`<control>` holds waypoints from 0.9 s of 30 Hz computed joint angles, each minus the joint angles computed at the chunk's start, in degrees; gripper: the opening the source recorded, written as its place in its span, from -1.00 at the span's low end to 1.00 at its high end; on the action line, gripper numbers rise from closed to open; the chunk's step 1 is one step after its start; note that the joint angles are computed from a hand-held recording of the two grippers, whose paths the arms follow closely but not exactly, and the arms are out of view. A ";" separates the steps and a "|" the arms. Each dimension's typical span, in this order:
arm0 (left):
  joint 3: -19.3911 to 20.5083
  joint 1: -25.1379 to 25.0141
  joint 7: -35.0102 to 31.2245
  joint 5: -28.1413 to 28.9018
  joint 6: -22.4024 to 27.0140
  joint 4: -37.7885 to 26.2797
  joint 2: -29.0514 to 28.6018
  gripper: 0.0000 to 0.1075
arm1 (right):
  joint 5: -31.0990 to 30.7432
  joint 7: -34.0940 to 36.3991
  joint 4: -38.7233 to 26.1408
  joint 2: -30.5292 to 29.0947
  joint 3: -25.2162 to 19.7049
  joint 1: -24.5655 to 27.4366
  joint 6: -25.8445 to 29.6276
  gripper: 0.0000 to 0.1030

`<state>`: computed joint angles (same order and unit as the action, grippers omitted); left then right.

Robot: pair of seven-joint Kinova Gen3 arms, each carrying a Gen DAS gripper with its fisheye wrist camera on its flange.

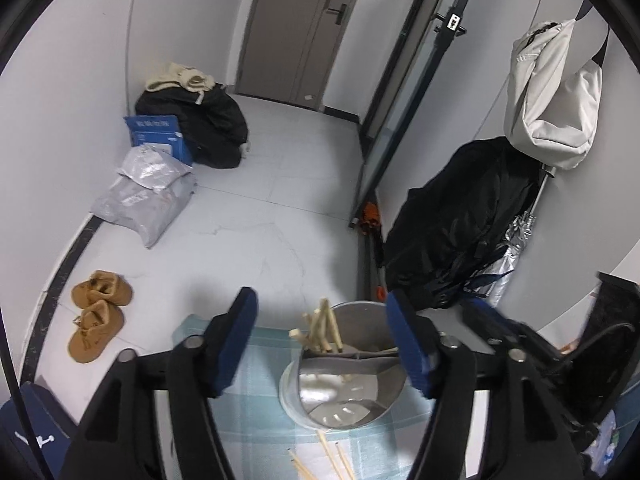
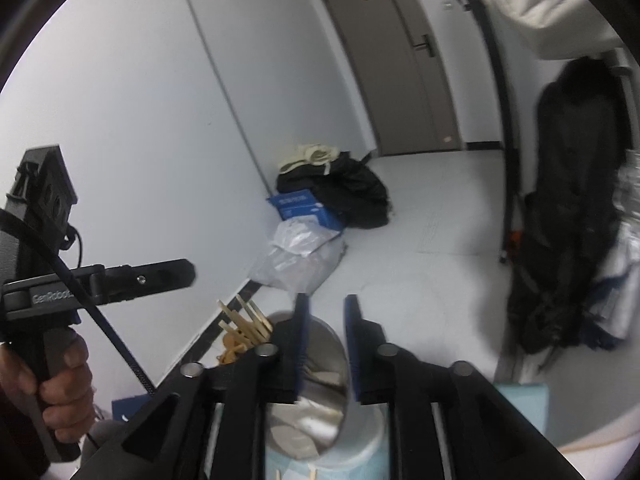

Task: Organize utensils
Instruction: 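Pull both open grippers back from the holder toward the chopstick pile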

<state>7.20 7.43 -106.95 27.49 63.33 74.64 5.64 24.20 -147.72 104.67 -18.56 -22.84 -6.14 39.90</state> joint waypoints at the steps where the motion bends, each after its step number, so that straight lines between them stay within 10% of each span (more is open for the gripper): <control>1: -0.16 0.23 0.75 -0.84 -1.54 1.14 -1.12 0.49 | 0.74 -1.82 -0.27 -1.33 -1.55 1.08 2.14 -0.49; 18: -6.26 2.09 -8.20 3.58 -12.67 18.19 -16.35 0.89 | -3.50 -6.87 -5.71 -15.75 -18.10 14.78 16.28 0.50; 27: -10.32 3.39 -13.26 7.10 -15.56 26.95 -21.02 0.89 | -10.90 -3.56 -4.38 -21.92 -23.64 21.62 18.13 0.60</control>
